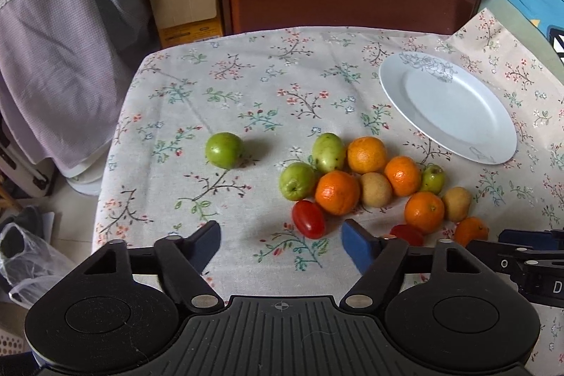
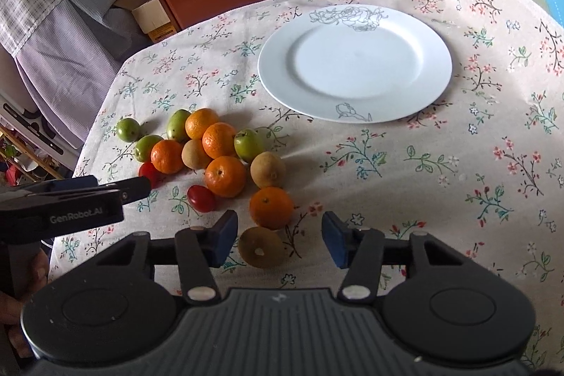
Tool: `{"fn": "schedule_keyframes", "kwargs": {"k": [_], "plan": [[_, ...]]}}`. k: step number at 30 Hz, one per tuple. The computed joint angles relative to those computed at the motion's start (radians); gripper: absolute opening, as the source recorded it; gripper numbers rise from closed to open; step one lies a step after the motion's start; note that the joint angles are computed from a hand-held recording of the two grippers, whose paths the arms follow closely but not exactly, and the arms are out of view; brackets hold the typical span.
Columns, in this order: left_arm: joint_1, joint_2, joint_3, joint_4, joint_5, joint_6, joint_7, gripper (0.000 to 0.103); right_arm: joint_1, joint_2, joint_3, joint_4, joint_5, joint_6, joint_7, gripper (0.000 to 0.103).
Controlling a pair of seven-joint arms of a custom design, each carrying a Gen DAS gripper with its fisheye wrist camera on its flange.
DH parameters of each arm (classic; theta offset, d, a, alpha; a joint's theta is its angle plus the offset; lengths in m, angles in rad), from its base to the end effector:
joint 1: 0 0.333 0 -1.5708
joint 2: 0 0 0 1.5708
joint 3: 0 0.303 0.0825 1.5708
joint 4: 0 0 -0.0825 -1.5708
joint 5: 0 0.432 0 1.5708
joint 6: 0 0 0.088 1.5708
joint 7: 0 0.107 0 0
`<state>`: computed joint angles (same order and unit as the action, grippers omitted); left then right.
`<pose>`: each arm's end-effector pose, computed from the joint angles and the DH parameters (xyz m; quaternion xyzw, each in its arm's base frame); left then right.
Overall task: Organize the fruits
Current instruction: 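Grasp a red cherry tomato with the left gripper while the right grasps a small tangerine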
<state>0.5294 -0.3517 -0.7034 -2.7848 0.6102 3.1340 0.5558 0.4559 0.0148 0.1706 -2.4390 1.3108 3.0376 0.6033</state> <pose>0.4296 -0.1040 0.2912 -0.7296 0.6024 -0.2126 0.2441 0.4592 0.2414 0.2764 -0.7654 0.5538 -0.0497 0.3241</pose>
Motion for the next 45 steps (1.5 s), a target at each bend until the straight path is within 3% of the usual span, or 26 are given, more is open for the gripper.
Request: {"fn": "schedule_keyframes", "kwargs": {"k": [5,10,12,15,18,21,23,30,39,45], "plan": [[0.087,0.029,-0.083,0.022,0.013,0.022,-0.017,0.049,-0.002,0.011,0.003,0.007,-0.004,-0.008,-0.007,0.044],[0.193,0.03,-0.187,0.029,0.009,0.059,-0.031,0.049,-0.007,0.018,0.006,0.016,0.011,-0.017,-0.01,0.044],[0.232,0.026,-0.226,0.027,-0.009,0.086,-0.017,0.043,-0.007,0.02,0.008,0.017,0.016,-0.013,-0.015,0.045],[0.245,0.026,-0.245,0.024,-0.042,0.099,0.011,0.039,-0.008,0.021,0.01,0.018,0.02,-0.01,-0.02,0.045],[0.243,0.039,-0.246,0.021,-0.071,0.121,0.05,0.026,-0.011,0.022,0.011,0.022,0.044,-0.021,-0.046,0.042],[0.223,0.041,-0.234,0.014,-0.103,0.131,0.085,0.02,-0.016,0.015,0.004,0.021,0.045,-0.061,-0.041,0.032],[0.202,0.041,-0.22,0.009,-0.126,0.132,0.105,0.02,-0.015,0.009,0.003,0.021,0.063,-0.068,-0.066,0.025],[0.119,0.032,-0.155,-0.015,-0.207,0.142,0.177,0.019,-0.014,0.005,-0.004,0.019,0.06,-0.078,-0.056,0.026],[-0.013,0.005,-0.052,-0.05,-0.309,0.169,0.262,0.019,-0.002,-0.026,-0.009,0.013,0.156,-0.074,-0.169,0.026],[-0.054,0.004,-0.031,-0.056,-0.374,0.173,0.324,0.019,0.003,-0.032,-0.017,0.01,0.144,-0.085,-0.16,0.026]]}}
